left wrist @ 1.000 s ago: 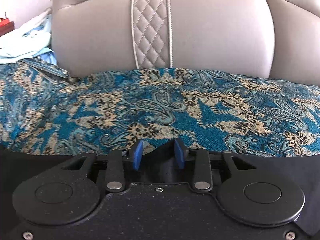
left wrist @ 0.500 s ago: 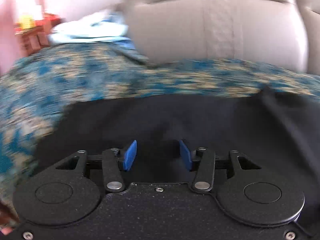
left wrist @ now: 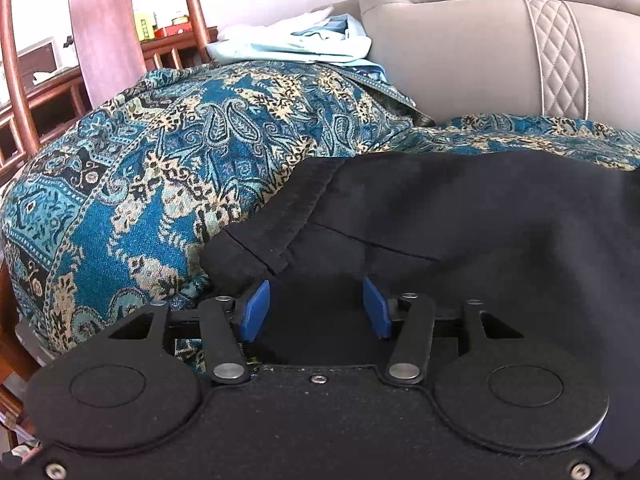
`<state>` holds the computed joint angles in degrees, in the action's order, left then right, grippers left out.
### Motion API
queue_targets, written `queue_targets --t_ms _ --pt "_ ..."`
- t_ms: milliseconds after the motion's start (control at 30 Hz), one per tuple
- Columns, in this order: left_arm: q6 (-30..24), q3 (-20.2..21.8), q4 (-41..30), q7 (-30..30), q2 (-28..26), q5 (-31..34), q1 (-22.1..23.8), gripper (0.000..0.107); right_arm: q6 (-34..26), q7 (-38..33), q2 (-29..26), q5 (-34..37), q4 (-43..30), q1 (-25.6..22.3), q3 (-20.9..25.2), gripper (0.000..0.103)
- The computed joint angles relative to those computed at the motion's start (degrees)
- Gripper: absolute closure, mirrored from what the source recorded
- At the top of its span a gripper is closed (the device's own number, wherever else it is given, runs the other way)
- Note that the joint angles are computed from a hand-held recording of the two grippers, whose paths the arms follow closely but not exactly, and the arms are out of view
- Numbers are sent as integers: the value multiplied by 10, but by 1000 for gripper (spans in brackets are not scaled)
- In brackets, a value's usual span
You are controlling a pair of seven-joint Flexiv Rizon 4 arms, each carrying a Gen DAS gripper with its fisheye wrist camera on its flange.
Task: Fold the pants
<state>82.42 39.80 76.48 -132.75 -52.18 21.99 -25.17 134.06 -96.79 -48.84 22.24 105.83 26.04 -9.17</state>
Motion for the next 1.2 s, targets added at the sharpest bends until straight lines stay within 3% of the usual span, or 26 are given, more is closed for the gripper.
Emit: queue_targets --t_ms 233,533,633,767,833,1033,1133,1200 --pt "29 -15 14 8 5 -11 16 54 -14 5 -2 25 -39 17 -5 0" --pt "48 11 29 20 -7 -62 -3 50 -92 -6 -10 -7 -53 53 -34 0" --pt "54 16 33 29 -11 -80 -6 50 -71 -15 -12 -30 -38 57 -34 0" --pt "4 54 42 -3 -5 -111 -48 51 -55 -8 -4 -70 -18 27 0 0" --pt "47 38 61 -15 13 -97 -47 51 -45 -4 -3 -88 -11 15 13 0" --pt "126 -33 89 81 37 -84 -33 49 -14 -2 2 -132 13 -13 38 0" --pt "138 -44 100 105 32 -97 -39 49 0 -12 0 -111 14 -3 28 0" --pt "145 -31 108 107 25 -114 -54 48 5 -14 0 -97 14 -2 25 0"
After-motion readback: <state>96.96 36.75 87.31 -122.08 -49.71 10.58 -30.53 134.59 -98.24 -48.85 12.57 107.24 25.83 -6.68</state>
